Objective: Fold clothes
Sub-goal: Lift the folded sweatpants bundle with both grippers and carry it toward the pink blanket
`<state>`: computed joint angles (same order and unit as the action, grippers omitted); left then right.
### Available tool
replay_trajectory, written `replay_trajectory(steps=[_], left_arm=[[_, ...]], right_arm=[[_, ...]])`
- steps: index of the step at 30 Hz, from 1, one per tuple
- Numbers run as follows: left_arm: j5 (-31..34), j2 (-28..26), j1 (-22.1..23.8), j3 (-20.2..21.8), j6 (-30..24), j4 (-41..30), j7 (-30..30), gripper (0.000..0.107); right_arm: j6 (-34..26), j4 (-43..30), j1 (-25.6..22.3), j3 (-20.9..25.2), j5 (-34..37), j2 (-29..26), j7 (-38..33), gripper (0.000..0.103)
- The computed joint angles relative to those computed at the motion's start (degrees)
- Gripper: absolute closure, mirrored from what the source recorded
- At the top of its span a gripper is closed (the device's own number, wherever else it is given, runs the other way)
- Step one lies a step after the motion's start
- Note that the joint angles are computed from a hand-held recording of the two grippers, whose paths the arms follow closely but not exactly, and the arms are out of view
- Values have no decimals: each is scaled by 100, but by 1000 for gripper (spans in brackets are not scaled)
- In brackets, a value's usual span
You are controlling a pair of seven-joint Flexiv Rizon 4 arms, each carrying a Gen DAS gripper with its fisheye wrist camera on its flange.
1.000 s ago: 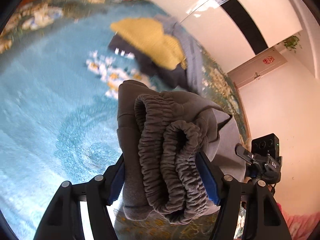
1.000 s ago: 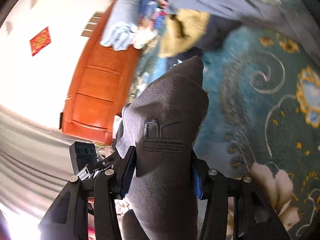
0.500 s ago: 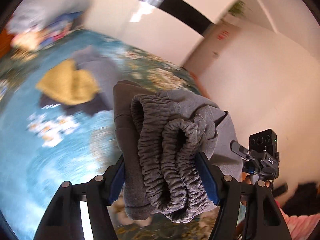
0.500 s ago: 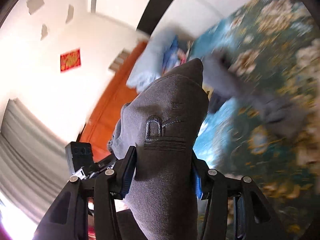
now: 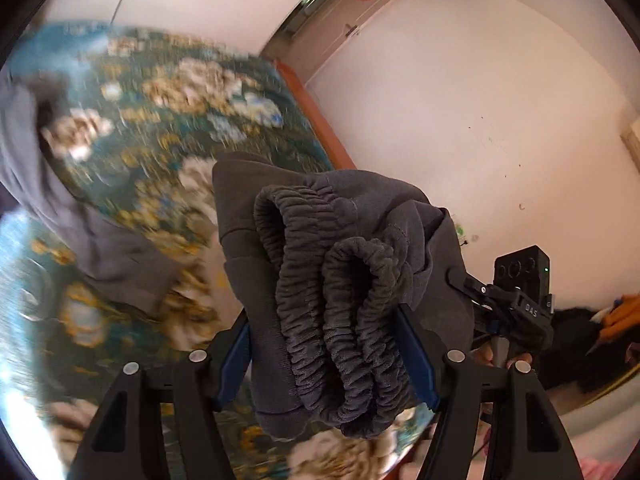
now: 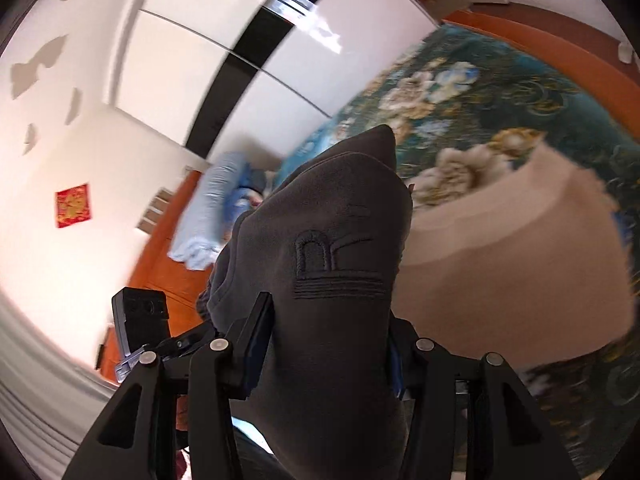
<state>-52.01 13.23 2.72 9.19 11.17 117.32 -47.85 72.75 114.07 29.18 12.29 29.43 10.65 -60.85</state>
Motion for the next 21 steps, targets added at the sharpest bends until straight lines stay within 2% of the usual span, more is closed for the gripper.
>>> replay_trajectory(steps=[2,5,9,16,21], left_arm=[[-94,-61,-110,-167,317,166,-152,37],[-260,-214,-297,-363,839,313,-295,37],[-94,-542,-491,-561,1102,184,-460,37],[288,-952,-597,-689,1219,-10,-591,37],[336,-1015,-577,-681,1182,-69,-617,35]], right_arm=[[-586,-125,4,-377,304,-21,-547,53],[-1199,-332,-183,-685,770,-135,-1330,53],[-1707,-560,-545,-901,1238,-439,-2032,53],[-1721,-501,-1131,-617,1626,-768,-2215,53],[-1598,-381,-1372,-412,1834,-828,-2259,53]])
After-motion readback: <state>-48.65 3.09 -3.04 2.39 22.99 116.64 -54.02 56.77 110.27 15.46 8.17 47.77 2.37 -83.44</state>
